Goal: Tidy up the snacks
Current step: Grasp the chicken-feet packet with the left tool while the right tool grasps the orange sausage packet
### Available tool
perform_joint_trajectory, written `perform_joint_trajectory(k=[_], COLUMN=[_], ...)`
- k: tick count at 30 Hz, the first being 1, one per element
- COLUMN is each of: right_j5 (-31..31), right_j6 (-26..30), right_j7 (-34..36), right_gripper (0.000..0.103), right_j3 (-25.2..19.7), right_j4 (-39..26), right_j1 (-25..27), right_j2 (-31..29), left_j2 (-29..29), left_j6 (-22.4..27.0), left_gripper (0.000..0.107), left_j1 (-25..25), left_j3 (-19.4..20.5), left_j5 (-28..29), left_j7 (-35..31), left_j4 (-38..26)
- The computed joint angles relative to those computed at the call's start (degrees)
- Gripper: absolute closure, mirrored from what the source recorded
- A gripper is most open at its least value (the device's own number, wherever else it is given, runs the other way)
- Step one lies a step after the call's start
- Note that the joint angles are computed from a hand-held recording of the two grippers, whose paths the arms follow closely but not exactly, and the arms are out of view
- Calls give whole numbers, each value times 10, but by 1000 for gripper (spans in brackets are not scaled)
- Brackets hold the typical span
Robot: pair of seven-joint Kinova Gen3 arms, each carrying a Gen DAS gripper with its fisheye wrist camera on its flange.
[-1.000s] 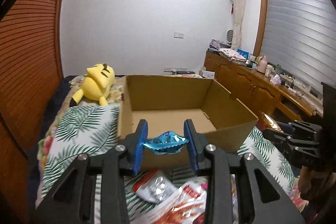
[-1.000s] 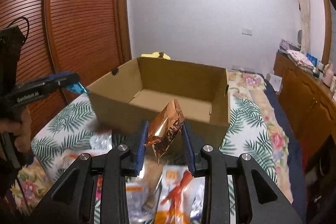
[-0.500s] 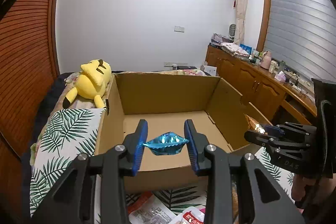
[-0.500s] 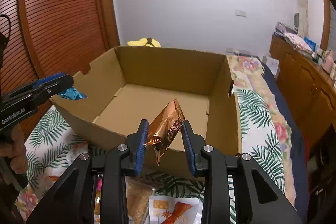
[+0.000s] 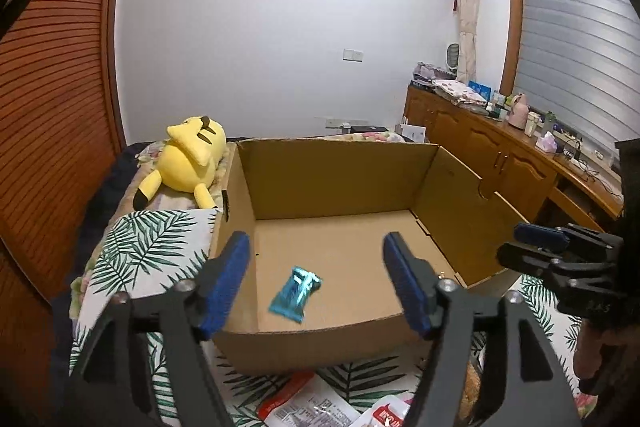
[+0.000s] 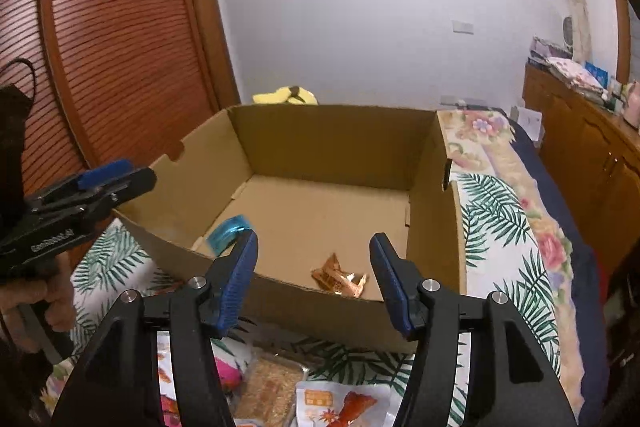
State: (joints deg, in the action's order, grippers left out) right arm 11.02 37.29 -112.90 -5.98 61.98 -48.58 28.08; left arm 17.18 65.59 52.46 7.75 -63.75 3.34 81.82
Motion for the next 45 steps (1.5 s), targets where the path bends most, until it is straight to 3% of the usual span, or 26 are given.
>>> perform_joint_trajectory(k=[10, 17, 21, 32, 35, 38, 45], right_j5=[5, 7, 42, -53, -40, -61, -71], right_j6=[-122, -142, -126, -66, -43, -45, -89], right_j7=[-20, -51, -77, 73, 86, 104, 107], right_gripper=[42, 36, 36, 36, 38, 39, 37], right_j3=[-20, -33, -26, -85, -63, -67, -59], right_j4=[188, 277, 293, 257, 238, 232, 258], right_j1=[11, 27, 17, 77, 52, 65, 68], right_j2=[-117, -151, -146, -93, -76, -68, -68], left_j2=[-24, -36, -37, -13, -10, -9, 5], left_j6=[49, 71, 70, 18, -1, -23, -13], left_gripper=[22, 22, 22, 22, 22, 22, 22], left_j1=[35, 64, 71, 78, 76, 72, 76], left_j3=[31, 57, 69, 71, 69, 67, 56], left_j5=[-22, -33, -26, 28, 49, 67, 98], left_j7=[-14, 8, 24, 56, 47, 30, -9], left_j4=[17, 46, 64, 107, 111, 113, 95])
